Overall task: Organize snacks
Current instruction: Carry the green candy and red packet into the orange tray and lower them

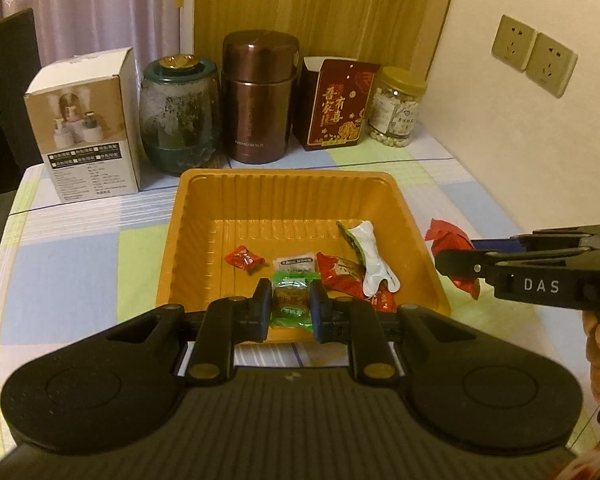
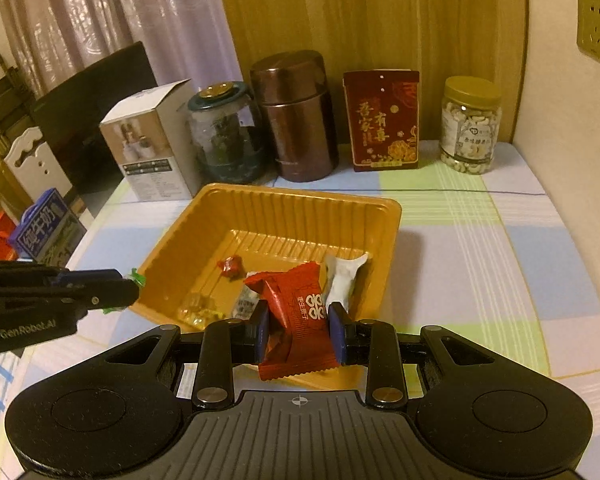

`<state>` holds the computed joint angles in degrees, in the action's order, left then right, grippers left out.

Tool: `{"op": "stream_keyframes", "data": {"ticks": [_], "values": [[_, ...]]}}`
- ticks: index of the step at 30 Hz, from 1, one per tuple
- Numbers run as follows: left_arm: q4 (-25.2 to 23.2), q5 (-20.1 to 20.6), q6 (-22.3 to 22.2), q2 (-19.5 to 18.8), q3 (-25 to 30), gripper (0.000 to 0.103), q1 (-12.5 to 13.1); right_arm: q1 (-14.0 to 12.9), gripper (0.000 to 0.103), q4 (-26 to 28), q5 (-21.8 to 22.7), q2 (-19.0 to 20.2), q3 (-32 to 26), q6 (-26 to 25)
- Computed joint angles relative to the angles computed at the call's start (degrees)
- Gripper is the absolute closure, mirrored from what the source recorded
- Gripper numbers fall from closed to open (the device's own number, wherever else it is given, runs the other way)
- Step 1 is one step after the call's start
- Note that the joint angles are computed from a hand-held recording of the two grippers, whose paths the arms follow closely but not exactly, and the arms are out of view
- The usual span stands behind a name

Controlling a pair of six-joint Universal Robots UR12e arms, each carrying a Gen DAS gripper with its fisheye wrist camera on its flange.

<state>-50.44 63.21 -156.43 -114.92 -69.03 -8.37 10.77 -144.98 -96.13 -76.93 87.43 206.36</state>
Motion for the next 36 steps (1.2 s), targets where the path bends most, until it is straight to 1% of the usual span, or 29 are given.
{"op": "stream_keyframes", "data": {"ticks": [11,18,32,33,34,36], "values": [[-1.4,1.56,0.05,-2.44,2.31,0.086,-0.85,-0.68,0.072,0.52,0.38,1.12,-0.68,1.37],[-1.39,2.21,0.05,-3.48,3.25,0.086,-1.13,-0.98,0.072,0.42,0.76,1.47,-0.82,1.8],[-0.56,2.44,-1.88,-5.74,5.96,0.085,-1.46,-1.11,0.072,-0.01,1.35,2.53,-1.62,2.45],[-0.28,2.44,-2.26,-5.92,6.09,0.083,-1.48,-1.1,0.072,-0.03,1.41,2.58,-1.64,2.5],[-0.03,2.53,-2.91,-6.13,6.23,0.076,-1.48,-1.11,0.072,-0.02,1.45,2.65,-1.68,2.56],[-0.07,2.26,-3.64,-6.32,6.36,0.075,-1.36,-1.12,0.072,-0.03,1.49,2.69,-1.65,2.66]]}}
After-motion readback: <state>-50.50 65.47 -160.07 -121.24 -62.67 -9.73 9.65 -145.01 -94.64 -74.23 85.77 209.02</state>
